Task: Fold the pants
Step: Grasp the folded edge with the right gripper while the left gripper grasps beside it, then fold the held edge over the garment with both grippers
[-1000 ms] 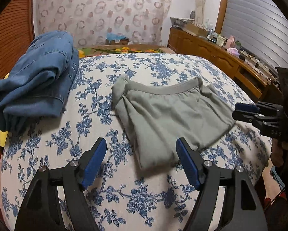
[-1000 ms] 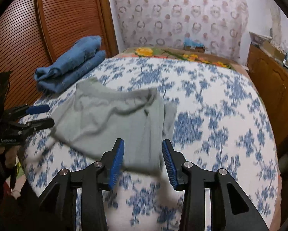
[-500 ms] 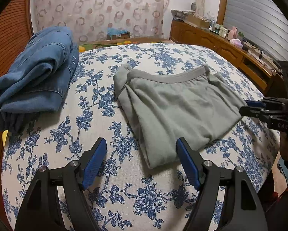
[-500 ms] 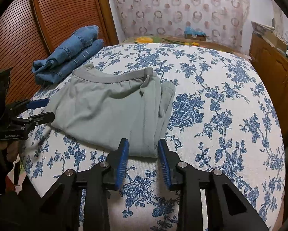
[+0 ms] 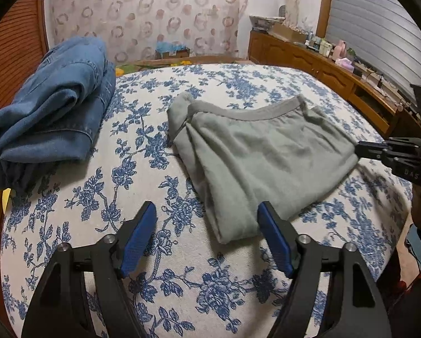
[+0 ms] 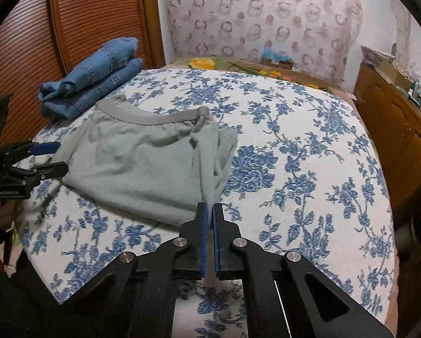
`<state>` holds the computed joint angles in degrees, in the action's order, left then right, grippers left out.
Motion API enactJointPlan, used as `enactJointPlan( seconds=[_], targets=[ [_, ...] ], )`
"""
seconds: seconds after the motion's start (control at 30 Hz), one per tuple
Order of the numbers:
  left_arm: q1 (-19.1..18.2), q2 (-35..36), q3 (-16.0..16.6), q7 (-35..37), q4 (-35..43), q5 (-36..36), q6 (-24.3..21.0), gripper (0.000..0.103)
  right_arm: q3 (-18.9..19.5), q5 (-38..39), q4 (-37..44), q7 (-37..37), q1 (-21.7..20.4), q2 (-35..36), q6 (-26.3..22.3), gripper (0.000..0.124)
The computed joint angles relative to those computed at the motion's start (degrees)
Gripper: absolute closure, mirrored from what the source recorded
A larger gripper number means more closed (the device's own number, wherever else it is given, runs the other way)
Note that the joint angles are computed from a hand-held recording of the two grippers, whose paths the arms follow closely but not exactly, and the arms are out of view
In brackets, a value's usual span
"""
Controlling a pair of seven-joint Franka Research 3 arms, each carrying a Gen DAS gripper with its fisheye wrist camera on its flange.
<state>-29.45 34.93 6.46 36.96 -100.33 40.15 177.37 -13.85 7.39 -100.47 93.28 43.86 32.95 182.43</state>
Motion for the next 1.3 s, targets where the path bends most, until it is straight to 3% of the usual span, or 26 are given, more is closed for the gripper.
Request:
enactJointPlan(
  seconds=[0.07, 0.1, 0.17, 0.2, 0.23, 0.3, 0.33, 0.4, 0.5, 0.6, 0.7, 0.77, 0.83, 1.0, 1.07, 1.17, 1.3],
  targets=[
    [1.5, -0.5, -1.6, 1.1, -1.1, -0.7, 1.7, 0.047, 3.3, 0.6, -0.4, -1.0, -2.9, -0.5, 1.2, 0.121],
    [1.8, -0.7, -2.0, 1.5, -1.5, -1.2, 2.6, 0.055, 3.1, 1.9, -0.4, -1.9, -2.7, -0.6, 1.3, 0.121],
    [4.1, -0.7, -5.0, 4.4, -1.6, -3.0, 2.4, 0.065, -1.9, -2.1, 0.1, 4.2, 0.9, 0.1, 0.5, 0.11],
    [4.9, -0.6, -6.2, 5.7, -1.5, -4.0, 1.8, 0.066, -2.8, -2.2, 0.5, 4.8, 1.5, 0.4, 0.3, 0.108],
    [4.5, -0.5, -5.9, 6.0, -1.4, -4.5, 1.9, 0.066, -1.7, 1.7, 0.9, 1.4, 1.0, 0.6, 0.3, 0.106],
    [4.3, -0.2, -5.9, 7.0, -0.9, -5.6, 1.2, 0.067, 3.1, 2.3, 2.0, -0.3, -3.1, 0.6, -0.4, 0.094],
    [4.4, 0.0, -6.1, 7.4, -0.8, -6.2, 1.1, 0.067, 3.0, 1.9, 2.6, 0.2, -3.0, 1.0, -1.1, 0.092],
    [4.8, 0.2, -6.6, 8.3, -0.6, -7.2, 1.1, 0.069, 1.5, 1.2, 4.0, 1.2, -1.9, 2.0, -2.5, 0.091],
    [6.3, 0.4, -8.3, 10.1, -0.7, -9.0, 1.8, 0.075, 4.4, 0.2, 5.7, 1.1, -4.4, 2.9, -4.5, 0.091],
    [7.1, 0.8, -9.4, 11.6, -0.7, -10.9, 2.3, 0.081, 4.2, -0.7, 5.6, 2.0, -4.2, 3.1, -3.6, 0.091],
    [5.3, 0.6, -7.5, 11.5, -1.0, -11.8, 3.4, 0.089, 5.2, -1.1, 5.4, 1.6, -5.1, 3.1, -3.1, 0.094],
    [3.9, 0.2, -6.0, 11.0, -1.4, -12.2, 3.9, 0.09, 6.3, 0.2, 5.2, -1.1, -5.6, 2.9, -3.0, 0.106],
    [3.6, -0.7, -5.9, 11.4, -2.0, -12.4, 3.2, 0.09, 2.9, -3.9, 4.7, 2.0, -3.0, 2.4, -3.9, 0.114],
    [-1.4, -4.3, -0.4, 9.3, -5.7, -10.8, 5.6, 0.091, 4.2, -4.1, 1.2, -1.1, -3.4, -0.8, -2.3, 0.115],
    [-3.4, -5.7, 1.7, 8.3, -7.3, -10.4, 6.4, 0.091, 6.1, -3.5, -0.6, -2.1, -4.6, -2.0, -1.5, 0.115],
    [-6.3, -7.8, 4.6, 7.3, -9.5, -9.4, 6.9, 0.091, 11.8, -1.2, -3.9, -4.6, -9.1, -4.4, 0.0, 0.115],
    [-9.9, -9.8, 8.1, 5.7, -11.8, -8.0, 7.4, 0.091, 12.8, 0.5, -7.5, -6.8, -9.2, -7.2, 1.7, 0.115]
  ],
)
